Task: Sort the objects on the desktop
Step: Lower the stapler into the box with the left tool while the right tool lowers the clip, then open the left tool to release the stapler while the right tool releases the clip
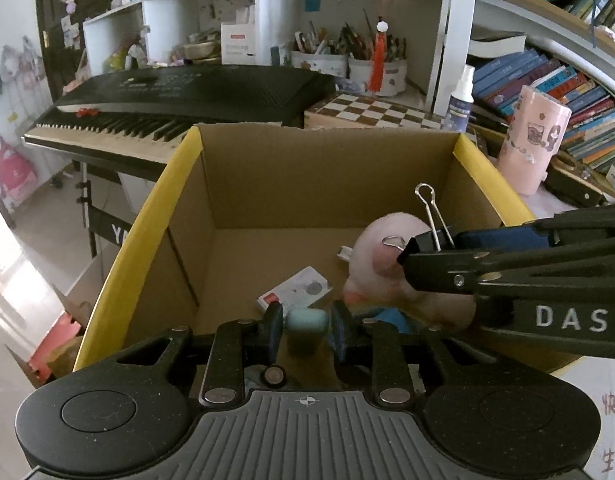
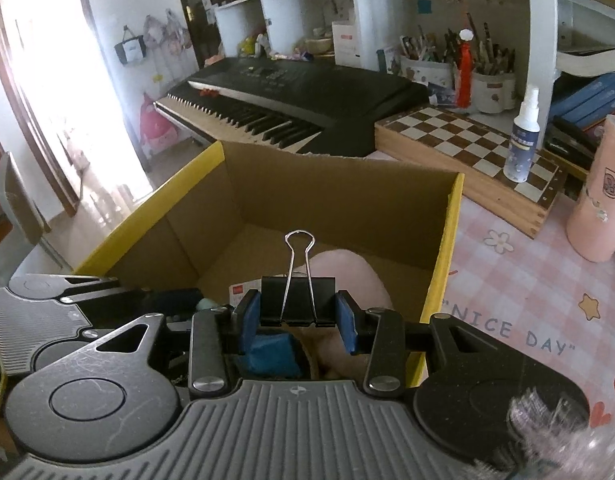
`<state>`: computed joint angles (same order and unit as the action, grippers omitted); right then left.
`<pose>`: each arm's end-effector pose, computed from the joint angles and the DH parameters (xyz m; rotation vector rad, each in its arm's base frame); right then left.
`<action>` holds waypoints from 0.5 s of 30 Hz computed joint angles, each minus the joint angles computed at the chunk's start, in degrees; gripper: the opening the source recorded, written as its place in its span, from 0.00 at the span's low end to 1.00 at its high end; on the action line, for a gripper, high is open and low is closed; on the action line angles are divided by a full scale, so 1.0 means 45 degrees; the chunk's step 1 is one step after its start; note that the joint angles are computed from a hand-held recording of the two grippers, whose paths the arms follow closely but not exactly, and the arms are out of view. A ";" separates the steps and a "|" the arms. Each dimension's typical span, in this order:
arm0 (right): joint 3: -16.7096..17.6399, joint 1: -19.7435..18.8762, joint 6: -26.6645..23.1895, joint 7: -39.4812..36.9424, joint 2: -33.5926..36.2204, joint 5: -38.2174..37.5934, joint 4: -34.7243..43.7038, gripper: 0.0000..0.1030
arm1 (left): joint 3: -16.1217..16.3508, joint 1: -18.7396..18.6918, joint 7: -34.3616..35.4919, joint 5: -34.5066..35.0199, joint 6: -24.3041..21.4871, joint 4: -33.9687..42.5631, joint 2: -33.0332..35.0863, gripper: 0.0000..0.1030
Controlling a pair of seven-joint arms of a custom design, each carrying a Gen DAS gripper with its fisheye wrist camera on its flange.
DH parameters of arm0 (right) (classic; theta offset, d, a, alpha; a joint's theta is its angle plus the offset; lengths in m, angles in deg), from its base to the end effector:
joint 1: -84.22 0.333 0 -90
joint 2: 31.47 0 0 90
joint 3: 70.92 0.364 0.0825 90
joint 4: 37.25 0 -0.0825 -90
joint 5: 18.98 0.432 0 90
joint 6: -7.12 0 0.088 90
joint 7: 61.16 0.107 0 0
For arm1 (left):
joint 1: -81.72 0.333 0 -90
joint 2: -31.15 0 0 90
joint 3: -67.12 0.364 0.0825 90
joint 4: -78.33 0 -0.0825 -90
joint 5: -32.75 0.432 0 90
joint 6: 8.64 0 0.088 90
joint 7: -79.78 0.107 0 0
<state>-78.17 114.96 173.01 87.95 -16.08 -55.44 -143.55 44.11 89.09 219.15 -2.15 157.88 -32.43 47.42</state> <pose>0.6414 0.3261 0.4803 -1.6433 1.7177 -0.5761 0.6915 -0.1345 0.4404 -1.2925 2.2648 -0.9570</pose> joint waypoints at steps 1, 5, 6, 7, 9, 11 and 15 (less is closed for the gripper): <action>0.0068 -0.0061 -0.0020 -0.0165 0.0041 0.0110 0.0041 0.37 | -0.0041 0.0023 0.0037 -0.0058 0.0054 -0.0028 -0.0019 0.42; 0.0078 -0.0077 -0.0115 -0.0593 0.0199 0.0240 0.0228 0.37 | -0.0534 0.0397 0.0593 -0.0782 0.0588 -0.0249 -0.0129 0.63; 0.0083 -0.0089 -0.0119 -0.0715 0.0231 0.0297 0.0265 0.37 | -0.0555 0.0425 0.0676 -0.0853 0.0542 -0.0254 -0.0148 0.63; 0.0099 -0.0101 -0.0147 -0.0864 0.0269 0.0369 0.0315 0.37 | -0.0532 0.0398 0.0731 -0.0872 0.0567 -0.0286 -0.0184 0.63; 0.0134 -0.0126 -0.0240 -0.1190 0.0357 0.0546 0.0442 0.37 | -0.0524 0.0381 0.0878 -0.0967 0.0629 -0.0342 -0.0243 0.64; 0.0126 -0.0118 -0.0318 -0.1448 0.0441 0.0689 0.0550 0.37 | -0.0626 0.0447 0.1221 -0.1234 0.0657 -0.0383 -0.0302 0.69; 0.0158 -0.0136 -0.0391 -0.1997 0.0624 0.1091 0.0745 0.37 | -0.0817 0.0537 0.2151 -0.2013 0.0769 -0.0503 -0.0446 0.76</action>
